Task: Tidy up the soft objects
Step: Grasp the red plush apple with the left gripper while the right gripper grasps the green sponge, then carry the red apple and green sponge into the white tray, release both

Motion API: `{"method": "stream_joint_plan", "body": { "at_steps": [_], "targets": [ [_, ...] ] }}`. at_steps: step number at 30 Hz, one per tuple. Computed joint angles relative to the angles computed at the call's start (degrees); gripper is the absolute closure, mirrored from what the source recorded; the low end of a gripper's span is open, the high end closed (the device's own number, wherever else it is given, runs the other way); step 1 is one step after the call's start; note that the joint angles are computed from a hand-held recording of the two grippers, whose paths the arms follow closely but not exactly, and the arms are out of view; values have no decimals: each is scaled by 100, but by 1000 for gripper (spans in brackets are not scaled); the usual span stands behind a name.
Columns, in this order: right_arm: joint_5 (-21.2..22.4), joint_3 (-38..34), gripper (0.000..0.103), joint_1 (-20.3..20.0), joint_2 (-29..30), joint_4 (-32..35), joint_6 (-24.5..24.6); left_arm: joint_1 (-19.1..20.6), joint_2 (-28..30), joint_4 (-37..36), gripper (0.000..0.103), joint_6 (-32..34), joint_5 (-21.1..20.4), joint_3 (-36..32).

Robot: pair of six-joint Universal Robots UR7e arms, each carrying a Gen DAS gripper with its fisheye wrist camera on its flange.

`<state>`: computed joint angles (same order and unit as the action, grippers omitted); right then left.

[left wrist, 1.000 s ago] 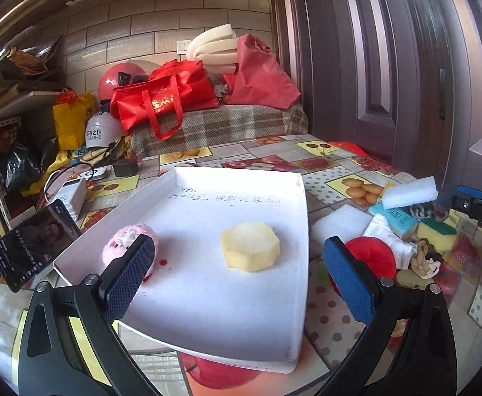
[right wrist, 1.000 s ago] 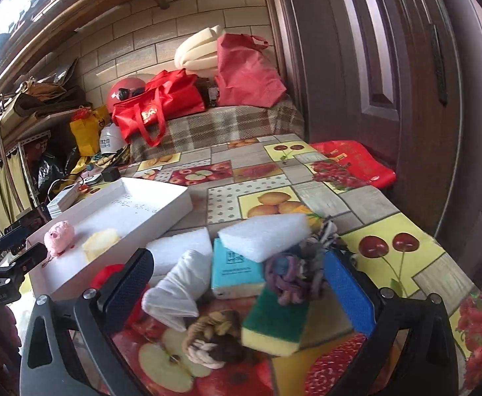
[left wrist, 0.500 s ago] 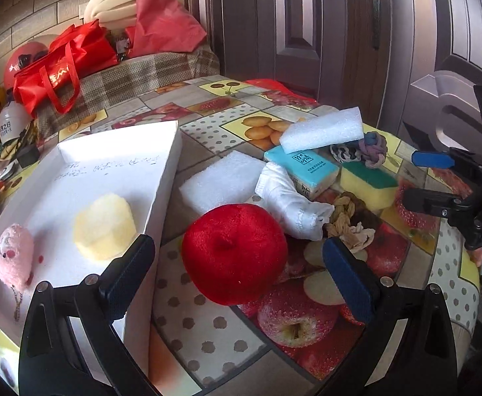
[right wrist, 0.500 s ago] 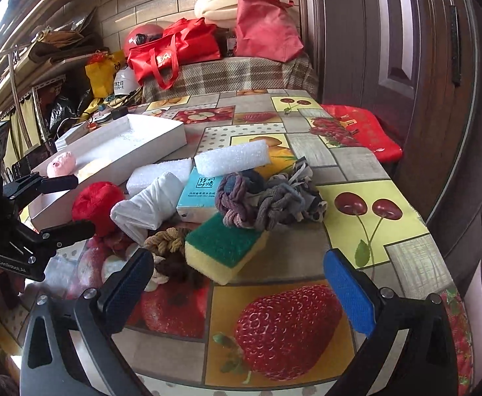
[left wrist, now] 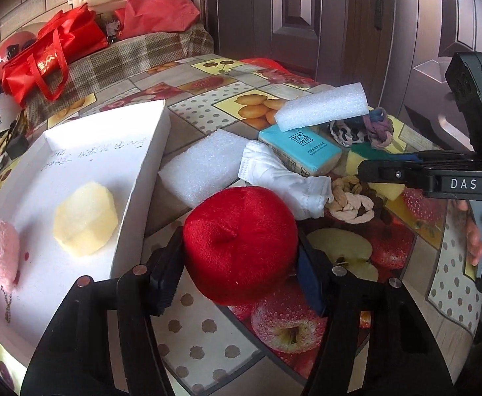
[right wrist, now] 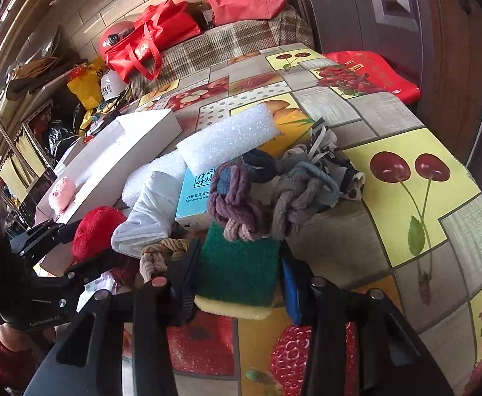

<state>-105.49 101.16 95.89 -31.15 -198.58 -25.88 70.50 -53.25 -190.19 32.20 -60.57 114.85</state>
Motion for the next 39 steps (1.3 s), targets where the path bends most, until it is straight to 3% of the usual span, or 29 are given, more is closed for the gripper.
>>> {"method": "stream_joint_plan", "body": {
  "at_steps": [6,15,18,21,26,39],
  "targets": [
    [882,669,61,-172,-209,-981,-328,-58,-26,-863,42,369,-186,285],
    [1903,944,61,-145,-105,-1746,-1000,-7,-69,-1889,42,548,-554,526],
    [2213,972,61,-141,62,-2506,-974,8,-78,-2045,42,515,-600,559],
    [2124,762,61,-69,324,-3201,-831,11,-75,-2162,42,511,-618,570],
    [1865,404,61,39,621,-3485,-741,-30,-20,-2535,42,711,-639,663],
    [1727,191,61,288,887,-3306,-1179,33,-69,-2824,42,663,-826,753]
  ]
}}
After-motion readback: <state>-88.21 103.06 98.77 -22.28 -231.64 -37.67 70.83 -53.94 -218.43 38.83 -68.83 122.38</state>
